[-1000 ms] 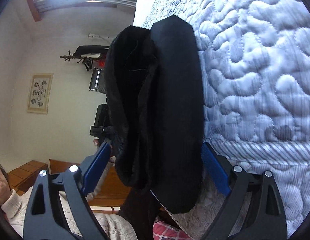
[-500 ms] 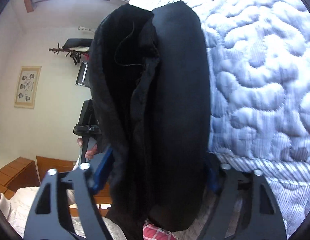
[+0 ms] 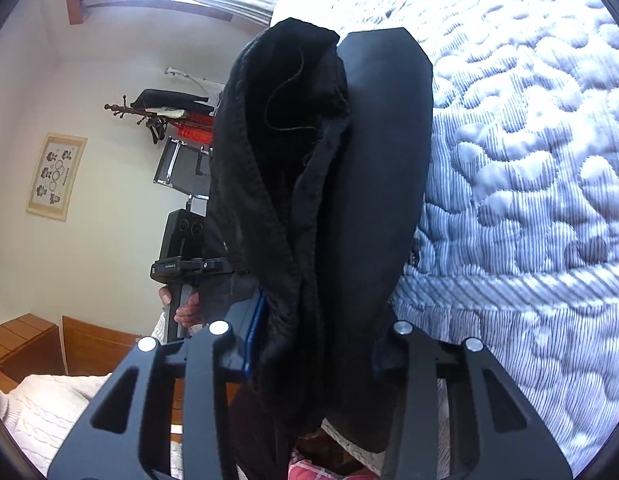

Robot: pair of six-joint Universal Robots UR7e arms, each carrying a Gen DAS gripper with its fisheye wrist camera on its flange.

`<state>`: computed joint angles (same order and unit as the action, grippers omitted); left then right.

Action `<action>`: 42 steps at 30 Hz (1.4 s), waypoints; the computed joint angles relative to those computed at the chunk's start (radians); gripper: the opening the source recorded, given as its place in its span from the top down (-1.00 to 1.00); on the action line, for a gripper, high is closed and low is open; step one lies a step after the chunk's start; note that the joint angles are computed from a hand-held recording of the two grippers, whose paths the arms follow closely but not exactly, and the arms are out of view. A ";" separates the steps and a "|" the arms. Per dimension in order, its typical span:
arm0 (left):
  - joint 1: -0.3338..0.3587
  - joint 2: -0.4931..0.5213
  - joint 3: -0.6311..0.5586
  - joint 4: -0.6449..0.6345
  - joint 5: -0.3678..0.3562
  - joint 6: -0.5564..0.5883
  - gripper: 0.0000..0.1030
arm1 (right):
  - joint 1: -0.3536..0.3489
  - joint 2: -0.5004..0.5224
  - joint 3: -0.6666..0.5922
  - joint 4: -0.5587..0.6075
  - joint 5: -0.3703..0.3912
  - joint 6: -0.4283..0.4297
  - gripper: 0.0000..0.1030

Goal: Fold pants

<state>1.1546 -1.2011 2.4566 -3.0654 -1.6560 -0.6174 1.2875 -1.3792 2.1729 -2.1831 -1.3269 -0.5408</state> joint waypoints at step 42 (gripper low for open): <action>0.106 0.003 -0.350 0.092 0.096 0.210 0.17 | 0.312 0.423 -0.511 0.008 0.006 0.065 0.29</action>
<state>1.2609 -1.1977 2.1065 -2.9737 -1.5596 -0.4075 1.6000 -0.9565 1.6620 -2.1748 -1.3207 -0.4756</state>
